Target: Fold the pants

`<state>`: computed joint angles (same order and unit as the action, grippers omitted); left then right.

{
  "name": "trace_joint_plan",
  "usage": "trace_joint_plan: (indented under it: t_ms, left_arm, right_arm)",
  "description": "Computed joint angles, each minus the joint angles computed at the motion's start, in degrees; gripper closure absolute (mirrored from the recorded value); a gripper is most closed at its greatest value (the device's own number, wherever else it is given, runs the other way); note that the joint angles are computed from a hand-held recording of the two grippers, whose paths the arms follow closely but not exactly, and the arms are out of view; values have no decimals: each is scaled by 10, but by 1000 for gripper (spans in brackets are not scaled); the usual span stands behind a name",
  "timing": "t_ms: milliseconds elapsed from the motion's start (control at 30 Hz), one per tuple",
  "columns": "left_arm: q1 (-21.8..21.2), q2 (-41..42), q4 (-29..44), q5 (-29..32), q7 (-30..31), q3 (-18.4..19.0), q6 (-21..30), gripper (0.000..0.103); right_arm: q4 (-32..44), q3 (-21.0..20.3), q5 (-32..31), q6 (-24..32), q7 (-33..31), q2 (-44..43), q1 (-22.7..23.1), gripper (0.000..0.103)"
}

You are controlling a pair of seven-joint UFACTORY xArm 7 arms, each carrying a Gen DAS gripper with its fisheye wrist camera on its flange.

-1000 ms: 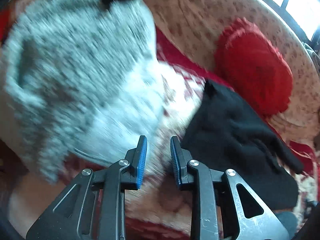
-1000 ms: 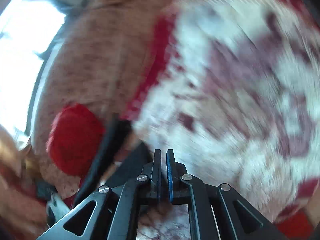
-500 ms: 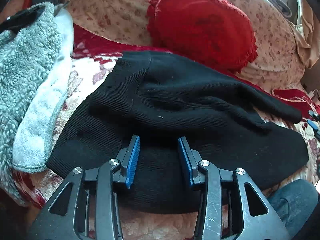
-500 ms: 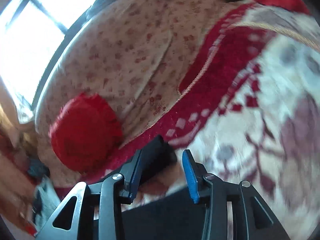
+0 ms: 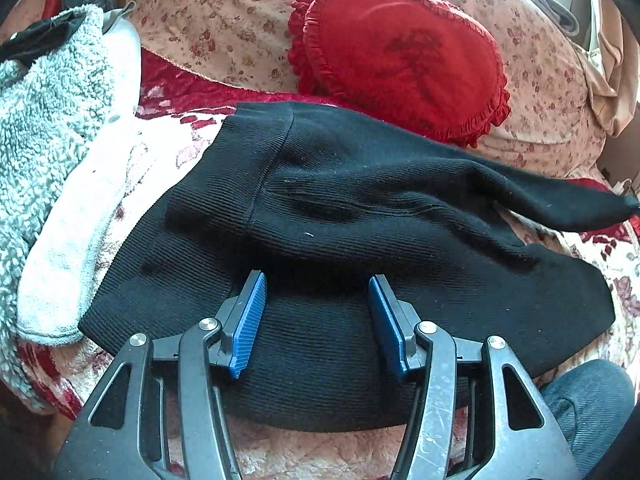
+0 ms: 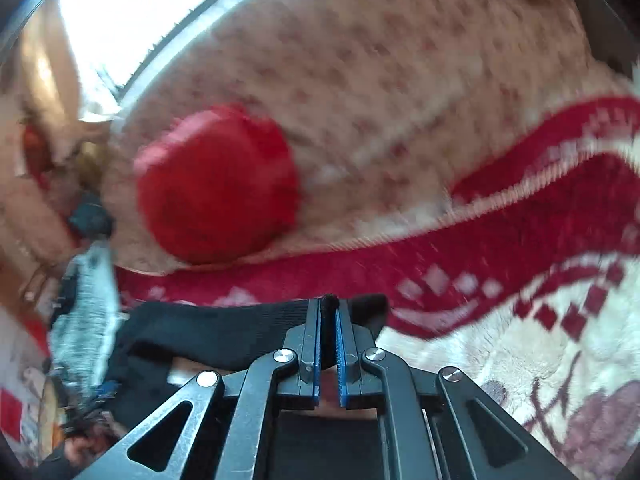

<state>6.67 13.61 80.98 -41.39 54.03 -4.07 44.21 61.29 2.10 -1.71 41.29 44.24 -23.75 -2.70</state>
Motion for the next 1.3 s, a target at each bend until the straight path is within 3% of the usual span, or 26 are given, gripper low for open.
trace_joint_plan:
  t_ms: [133,233,433,500,533,600,633,733,767,833,1033,1167,1200,1300]
  left_arm:
    - [0,1,0,-2,-1,-1,-2,50]
    - [-3,1,0,3,-2,-2,-4,43]
    - [-6,2,8,20,-17,-1,6,42]
    - [1,8,20,16,-9,-1,28,42]
    - [4,10,24,13,-2,-2,36,42]
    - [10,12,27,0,16,-3,47,42]
    - [12,11,24,-6,26,-4,46,42]
    - [9,4,9,-15,55,-6,28,36]
    - [7,1,4,-15,60,-6,23,33]
    - [0,-4,-5,-9,58,-4,8,31]
    - [-4,-3,-2,-9,40,-1,13,26]
    - [-6,-5,-5,-1,44,-1,8,26]
    - [-6,-5,-5,-1,45,-1,9,26]
    - [-3,-4,-5,-10,53,-2,11,25]
  right_arm:
    - [16,21,-4,-42,57,-38,-3,98]
    - [23,30,-11,-20,120,-24,-27,98]
    - [72,-2,-84,77,146,100,-40,97]
    - [116,33,-150,164,154,151,-71,97]
    - [125,31,-171,180,149,162,-67,97]
    - [104,-15,-181,140,152,143,-17,97]
    - [82,-22,-176,107,159,125,-10,96]
    - [52,-13,-154,81,158,98,-26,95]
    - [37,-23,-132,58,151,91,-26,90]
    - [24,-35,-85,35,137,87,-27,70]
    - [9,-73,64,-5,71,91,-21,67]
    - [102,-89,160,109,-40,166,-28,67]
    - [129,-102,183,138,-72,184,-18,71]
    - [199,-78,173,240,-133,216,-29,80]
